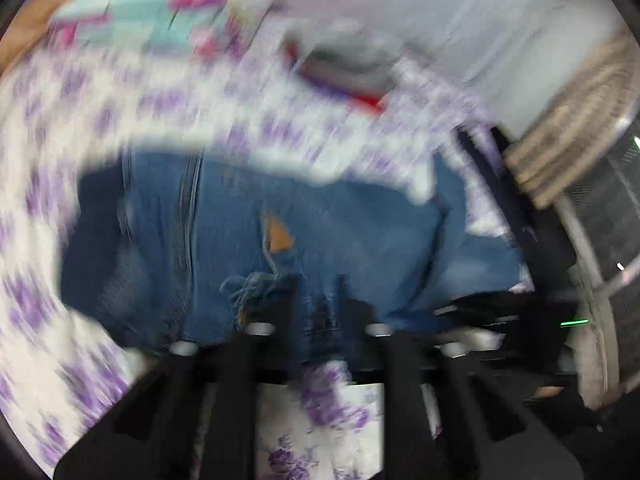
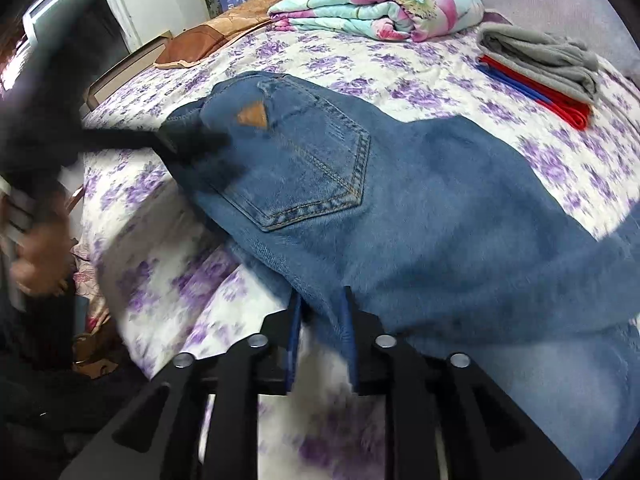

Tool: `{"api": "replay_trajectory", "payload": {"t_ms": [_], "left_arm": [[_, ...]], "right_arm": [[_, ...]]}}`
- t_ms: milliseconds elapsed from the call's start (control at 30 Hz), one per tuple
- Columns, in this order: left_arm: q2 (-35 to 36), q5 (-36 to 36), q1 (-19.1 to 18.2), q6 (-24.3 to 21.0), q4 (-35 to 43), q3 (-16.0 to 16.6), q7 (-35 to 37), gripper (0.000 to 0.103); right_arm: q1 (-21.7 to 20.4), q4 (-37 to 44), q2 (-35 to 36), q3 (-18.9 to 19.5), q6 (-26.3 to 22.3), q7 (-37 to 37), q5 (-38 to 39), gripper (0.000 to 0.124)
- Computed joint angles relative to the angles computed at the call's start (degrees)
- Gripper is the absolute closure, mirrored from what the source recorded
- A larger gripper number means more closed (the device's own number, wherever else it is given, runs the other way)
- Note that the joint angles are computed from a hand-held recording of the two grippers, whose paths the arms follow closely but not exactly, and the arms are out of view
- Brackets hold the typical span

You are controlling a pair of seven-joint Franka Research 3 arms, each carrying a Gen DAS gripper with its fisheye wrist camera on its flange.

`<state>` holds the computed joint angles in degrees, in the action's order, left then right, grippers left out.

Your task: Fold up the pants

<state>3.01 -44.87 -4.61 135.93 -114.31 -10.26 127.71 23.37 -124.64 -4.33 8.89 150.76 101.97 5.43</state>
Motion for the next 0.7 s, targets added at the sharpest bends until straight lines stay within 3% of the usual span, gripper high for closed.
{"api": "replay_trajectory", "payload": {"t_ms": [33,100,200,233,300,367,433,533,567,600,633,700], "left_arm": [[-0.3,1.8,-0.4,2.3,-1.4,-0.2,-1.3,0.103],[-1.5,0.3,-0.8,6.0,-4.6,-0.4,-0.3,0.103],[-2.2,-0.7,-1.4,7.9,-6.2,-0.2,-0.8,0.103],[-2.2,0.0,-1.7,8.6,-6.3,-0.2,-1.3,0.103],[-2.8,1.7,-2.2,10.3,-7.2,-0.3,-1.9,0.103],[-3.0,2.4,-2.7,11.9,-7.9,-0.3,-1.8,0.103],[-2.3,2.4,-2.8,11.4,-7.3,-0.1,-1.9,0.102],[-1.9,1.5,-2.5,10.7,-6.8,0.0,-0.6,0.102],[-1.8,1.7,-2.4,10.2,-6.5,0.0,-0.6,0.102],[-1.7,1.9,-2.4,10.0,-6.3,0.0,-0.6,0.102],[-1.6,2.1,-2.4,10.0,-6.1,0.0,-0.6,0.102],[-1.7,1.5,-2.3,10.6,-6.5,-0.2,0.4,0.102]], "right_arm": [[0.3,-0.3,-0.8,-0.2,-0.1,-1.3,2.0,0.091],[0.6,-0.6,-2.1,-0.1,1.6,-2.7,4.1,0.091],[-0.5,2.0,-0.3,1.2,4.7,2.8,-2.1,0.092],[-0.4,3.1,0.9,1.2,4.6,3.5,-3.0,0.100],[0.1,6.9,4.9,0.8,1.4,4.4,-3.2,0.111],[0.6,10.3,9.3,0.2,-3.6,4.1,-0.1,0.110],[1.2,9.5,9.5,-0.4,-2.3,4.6,0.4,0.110],[-0.4,11.7,7.7,-1.1,-8.2,0.0,9.8,0.109],[-1.7,11.5,6.2,-1.2,-8.5,0.5,10.1,0.107],[-1.6,11.7,4.9,-2.8,-9.2,3.9,6.3,0.091],[-2.9,12.8,3.6,-4.0,-11.5,11.2,-1.5,0.063],[-5.5,16.4,3.4,-5.3,-17.1,20.8,-11.7,0.053]]}}
